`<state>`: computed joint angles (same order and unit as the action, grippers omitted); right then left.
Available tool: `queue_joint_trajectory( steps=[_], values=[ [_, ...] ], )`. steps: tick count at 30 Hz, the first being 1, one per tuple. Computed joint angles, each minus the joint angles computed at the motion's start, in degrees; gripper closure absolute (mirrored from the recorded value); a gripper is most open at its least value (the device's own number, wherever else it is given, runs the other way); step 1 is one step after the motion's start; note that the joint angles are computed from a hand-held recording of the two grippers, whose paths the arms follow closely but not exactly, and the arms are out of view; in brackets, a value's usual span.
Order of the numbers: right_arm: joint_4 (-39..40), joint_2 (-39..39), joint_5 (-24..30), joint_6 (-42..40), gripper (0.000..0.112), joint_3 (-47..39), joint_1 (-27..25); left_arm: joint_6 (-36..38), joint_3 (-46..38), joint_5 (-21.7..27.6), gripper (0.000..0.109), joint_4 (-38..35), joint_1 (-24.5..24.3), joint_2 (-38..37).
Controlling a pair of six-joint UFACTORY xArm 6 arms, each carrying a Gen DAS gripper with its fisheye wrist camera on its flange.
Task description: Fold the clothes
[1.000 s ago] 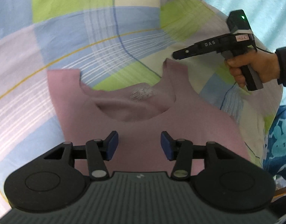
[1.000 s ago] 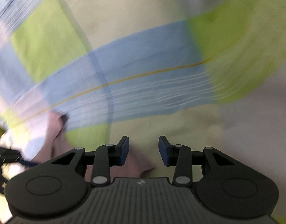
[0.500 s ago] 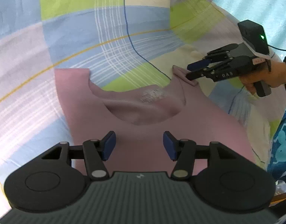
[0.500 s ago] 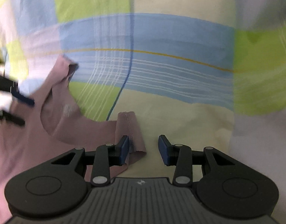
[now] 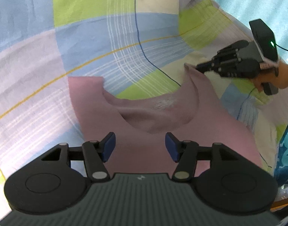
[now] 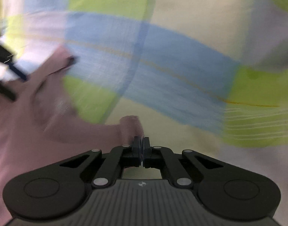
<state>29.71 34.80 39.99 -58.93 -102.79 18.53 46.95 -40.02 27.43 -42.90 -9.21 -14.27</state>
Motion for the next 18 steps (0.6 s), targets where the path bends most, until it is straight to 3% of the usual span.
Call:
queue_joint_trajectory(
  steps=[3,7,9,11,14,16,18],
  values=[
    [-2.64,5.79,3.83,7.76,0.112,-8.98,-1.04,0.63,-0.8,-0.92,0.054,-0.22,0.17,1.06],
    [-2.74,4.82,3.25,6.74,0.11,-7.31,-0.43,-2.25,-1.58,-3.93,0.054,4.35,-0.08,2.54],
    [-1.71,3.54,2.73,8.04,0.096,-5.64,-0.57,-3.96,-2.16,-6.49,0.054,6.46,-0.06,3.67],
    [-0.56,3.06,3.16,9.24,0.096,-5.11,-0.88,-7.04,-2.77,-9.66,0.056,9.74,-0.22,5.07],
    [-1.86,4.05,5.46,11.67,0.096,-6.81,-1.13,-17.04,-4.82,-12.2,0.068,20.1,0.41,8.35],
    [-3.28,4.25,6.33,12.76,0.109,-7.26,-0.99,-19.0,-5.91,-12.58,0.074,21.38,0.56,9.73],
    [-3.68,4.79,6.21,13.07,0.112,-8.3,-1.01,-20.17,-6.33,-13.75,0.086,24.03,0.54,10.85]
  ],
)
